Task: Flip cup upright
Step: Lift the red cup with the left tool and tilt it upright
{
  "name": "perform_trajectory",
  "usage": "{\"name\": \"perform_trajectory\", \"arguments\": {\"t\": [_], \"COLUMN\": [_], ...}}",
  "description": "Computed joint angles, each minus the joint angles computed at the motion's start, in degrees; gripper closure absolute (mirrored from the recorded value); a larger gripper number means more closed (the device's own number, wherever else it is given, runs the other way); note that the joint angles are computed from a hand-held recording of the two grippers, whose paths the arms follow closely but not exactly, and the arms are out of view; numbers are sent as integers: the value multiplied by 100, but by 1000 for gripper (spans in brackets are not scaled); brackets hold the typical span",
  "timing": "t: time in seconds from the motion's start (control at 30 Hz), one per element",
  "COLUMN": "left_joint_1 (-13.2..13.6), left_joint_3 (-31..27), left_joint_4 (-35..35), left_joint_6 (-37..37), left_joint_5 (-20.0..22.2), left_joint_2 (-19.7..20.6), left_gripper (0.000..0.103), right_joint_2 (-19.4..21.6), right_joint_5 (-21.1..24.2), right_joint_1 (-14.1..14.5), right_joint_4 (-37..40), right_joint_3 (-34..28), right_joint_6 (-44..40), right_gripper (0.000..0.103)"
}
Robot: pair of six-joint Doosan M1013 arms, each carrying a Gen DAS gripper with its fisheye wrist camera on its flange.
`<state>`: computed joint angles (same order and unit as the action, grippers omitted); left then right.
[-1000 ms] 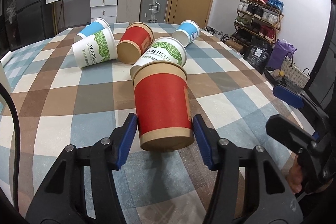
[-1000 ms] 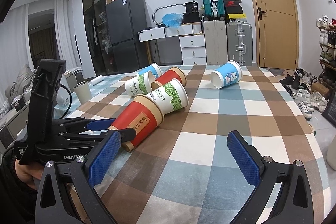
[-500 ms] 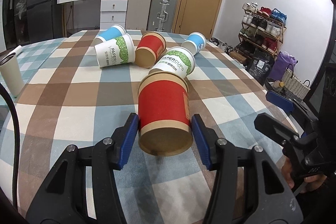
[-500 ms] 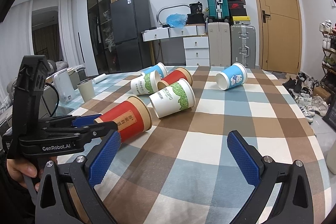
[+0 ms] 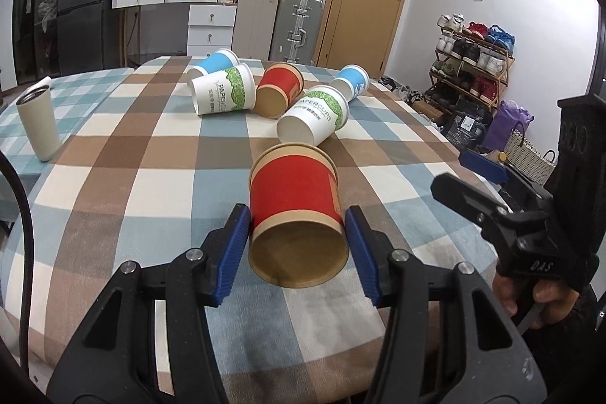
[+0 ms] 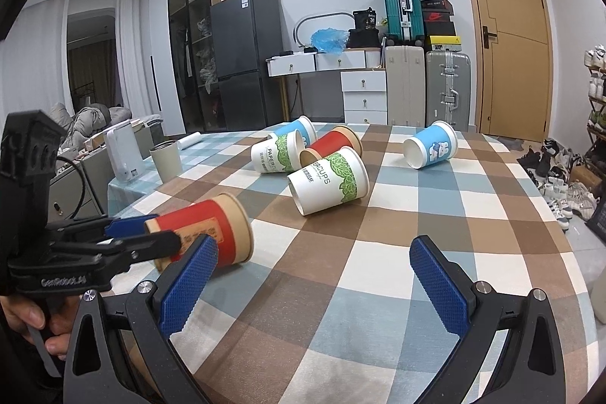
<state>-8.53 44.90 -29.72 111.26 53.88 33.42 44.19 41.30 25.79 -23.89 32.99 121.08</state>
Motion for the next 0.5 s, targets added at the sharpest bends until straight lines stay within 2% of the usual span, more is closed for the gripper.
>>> {"name": "perform_trajectory", "arguments": {"t": [0.27, 0.3, 0.5], "left_joint_1": [-45, -57, -87], "left_joint_3": [306, 388, 337], "left_joint_4": [50, 60, 144], "left_joint_6": [90, 128, 186], "left_joint_5": [158, 72, 155], "left_joint_2": [-114, -158, -146], "left_gripper": [54, 54, 53], "right_joint_2": [18, 25, 48], "right_joint_5": [57, 70, 113], "right_joint_1": [12, 14, 17], "right_joint_4": [40, 40, 66], "right_joint_3": [-36, -46, -87], "right_joint_6": [-61, -73, -107], "right_gripper": [0, 0, 0]}}
